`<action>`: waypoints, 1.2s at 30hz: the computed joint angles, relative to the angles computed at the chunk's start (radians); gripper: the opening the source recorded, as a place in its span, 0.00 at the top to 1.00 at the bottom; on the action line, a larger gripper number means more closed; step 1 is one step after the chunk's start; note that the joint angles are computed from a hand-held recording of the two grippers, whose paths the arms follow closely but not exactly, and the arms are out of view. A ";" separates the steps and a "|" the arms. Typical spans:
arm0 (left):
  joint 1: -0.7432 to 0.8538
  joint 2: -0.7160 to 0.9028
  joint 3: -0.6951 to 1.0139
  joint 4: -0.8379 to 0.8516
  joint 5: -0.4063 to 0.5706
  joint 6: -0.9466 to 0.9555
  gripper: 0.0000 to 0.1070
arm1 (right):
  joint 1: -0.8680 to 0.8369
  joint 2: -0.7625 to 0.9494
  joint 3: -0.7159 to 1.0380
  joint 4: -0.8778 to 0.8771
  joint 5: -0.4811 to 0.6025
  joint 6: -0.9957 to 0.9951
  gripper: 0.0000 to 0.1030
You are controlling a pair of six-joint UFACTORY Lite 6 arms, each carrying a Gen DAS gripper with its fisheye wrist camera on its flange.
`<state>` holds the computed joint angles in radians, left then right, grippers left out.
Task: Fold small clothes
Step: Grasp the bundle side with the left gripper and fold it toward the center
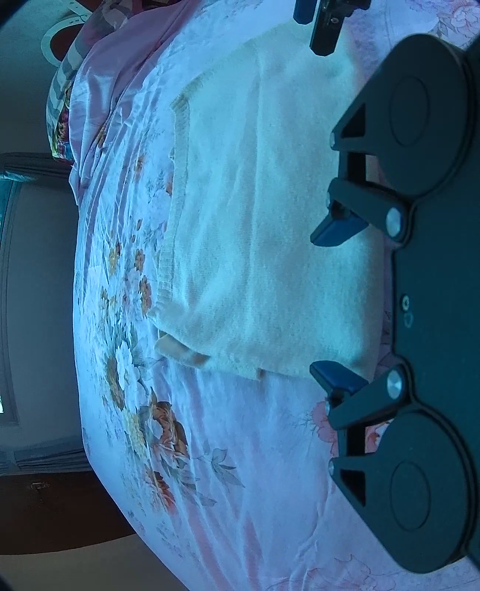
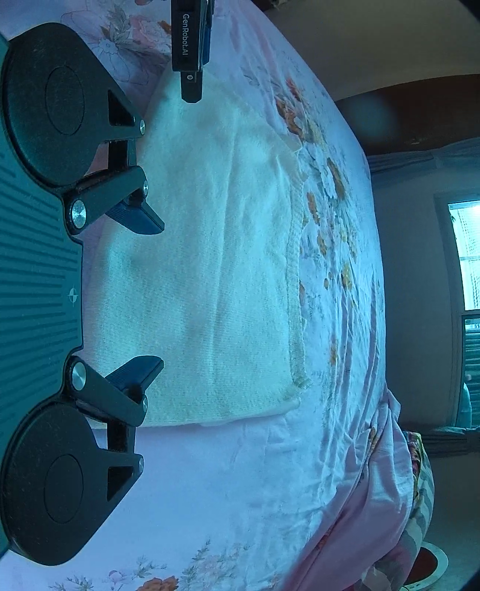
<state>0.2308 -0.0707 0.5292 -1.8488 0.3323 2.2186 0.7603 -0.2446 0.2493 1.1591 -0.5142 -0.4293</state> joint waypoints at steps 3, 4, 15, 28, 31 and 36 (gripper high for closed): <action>0.057 0.073 0.089 0.141 0.056 -0.147 0.34 | -0.039 0.013 0.021 -0.051 0.011 0.024 0.29; 0.068 0.111 0.131 0.169 0.062 -0.190 0.34 | -0.055 0.030 0.031 -0.076 0.013 0.037 0.30; 0.126 0.555 0.576 0.455 0.217 -0.606 0.31 | -0.187 0.350 0.247 -0.462 0.010 0.310 0.30; 0.155 0.897 0.919 0.511 0.478 -0.777 0.84 | -0.232 0.475 0.309 -0.621 -0.021 0.447 0.30; 0.145 0.852 0.867 0.479 0.446 -0.740 0.87 | -0.231 0.486 0.327 -0.596 -0.035 0.412 0.30; 0.117 0.668 0.733 0.442 0.469 -0.687 0.88 | -0.244 0.524 0.407 -0.510 -0.039 0.289 0.30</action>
<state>0.3476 0.5970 1.2620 -1.4064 0.8014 1.5318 0.5161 0.2791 0.6561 0.6490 -0.5531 -0.1400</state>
